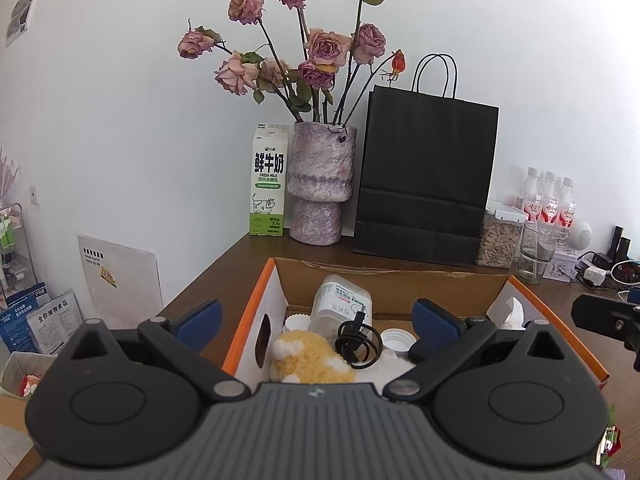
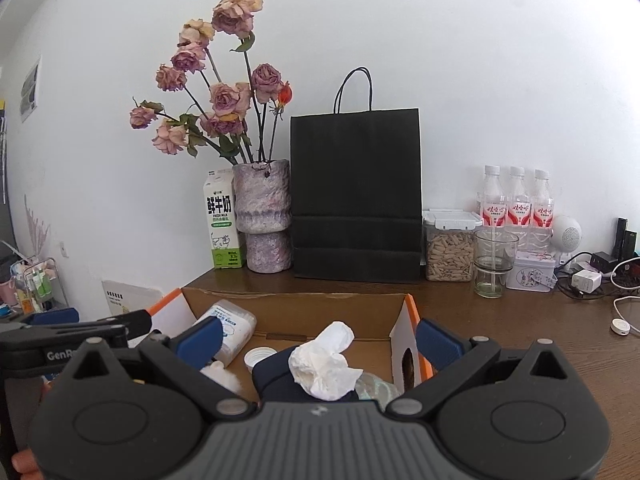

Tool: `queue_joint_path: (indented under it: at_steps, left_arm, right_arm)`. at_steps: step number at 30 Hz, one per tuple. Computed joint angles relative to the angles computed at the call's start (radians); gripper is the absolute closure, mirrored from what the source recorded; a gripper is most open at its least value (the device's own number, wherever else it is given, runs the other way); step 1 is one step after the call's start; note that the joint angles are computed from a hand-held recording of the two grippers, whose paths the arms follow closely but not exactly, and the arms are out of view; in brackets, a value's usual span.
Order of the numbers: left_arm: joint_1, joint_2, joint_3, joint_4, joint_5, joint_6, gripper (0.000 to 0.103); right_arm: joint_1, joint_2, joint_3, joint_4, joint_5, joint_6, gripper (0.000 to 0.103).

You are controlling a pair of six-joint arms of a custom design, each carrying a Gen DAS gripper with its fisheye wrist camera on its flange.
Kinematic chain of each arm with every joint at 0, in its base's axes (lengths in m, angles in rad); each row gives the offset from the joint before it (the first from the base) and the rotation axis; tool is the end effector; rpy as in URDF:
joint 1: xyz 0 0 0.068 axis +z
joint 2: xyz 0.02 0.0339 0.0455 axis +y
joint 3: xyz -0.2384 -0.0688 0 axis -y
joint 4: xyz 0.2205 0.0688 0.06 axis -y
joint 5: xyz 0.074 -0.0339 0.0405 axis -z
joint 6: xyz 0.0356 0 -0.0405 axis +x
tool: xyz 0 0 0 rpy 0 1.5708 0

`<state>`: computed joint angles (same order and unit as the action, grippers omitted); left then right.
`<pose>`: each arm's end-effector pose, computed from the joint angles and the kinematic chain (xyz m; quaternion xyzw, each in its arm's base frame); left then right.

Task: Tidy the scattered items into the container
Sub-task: 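Withdraw both tools from the box toward the red flower ornament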

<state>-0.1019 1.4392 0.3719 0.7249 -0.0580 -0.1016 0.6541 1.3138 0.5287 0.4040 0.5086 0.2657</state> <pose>0.2498 -0.0235 0.1489 -0.0166 0.8169 -0.0349 0.5755 0.2132 0.1416 0.1916 -0.0164 0.8137 0.0540 0.5785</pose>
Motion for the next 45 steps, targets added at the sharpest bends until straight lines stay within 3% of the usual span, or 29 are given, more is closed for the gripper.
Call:
queue_joint_path:
  at_steps: [10, 17, 24, 33, 45]
  left_arm:
    - [0.14, -0.232, -0.111, -0.17, 0.12, 0.096, 0.0]
    - [0.22, -0.26, -0.191, -0.191, 0.178, 0.161, 0.0]
    - [0.263, -0.154, -0.223, -0.138, 0.196, 0.183, 0.0]
    - [0.284, -0.092, -0.229, -0.097, 0.204, 0.189, 0.0]
    - [0.231, -0.05, -0.217, -0.085, 0.181, 0.178, 0.0]
  right_arm:
    - [0.023, -0.236, -0.152, -0.192, 0.075, 0.011, 0.0]
    - [0.018, -0.313, -0.259, -0.288, 0.074, 0.057, 0.0]
    - [-0.015, -0.243, -0.314, -0.228, 0.017, 0.085, 0.001]
    - [-0.068, -0.015, -0.217, -0.125, -0.017, 0.117, 0.006]
    - [-0.098, 0.042, -0.217, -0.078, -0.042, 0.135, 0.008]
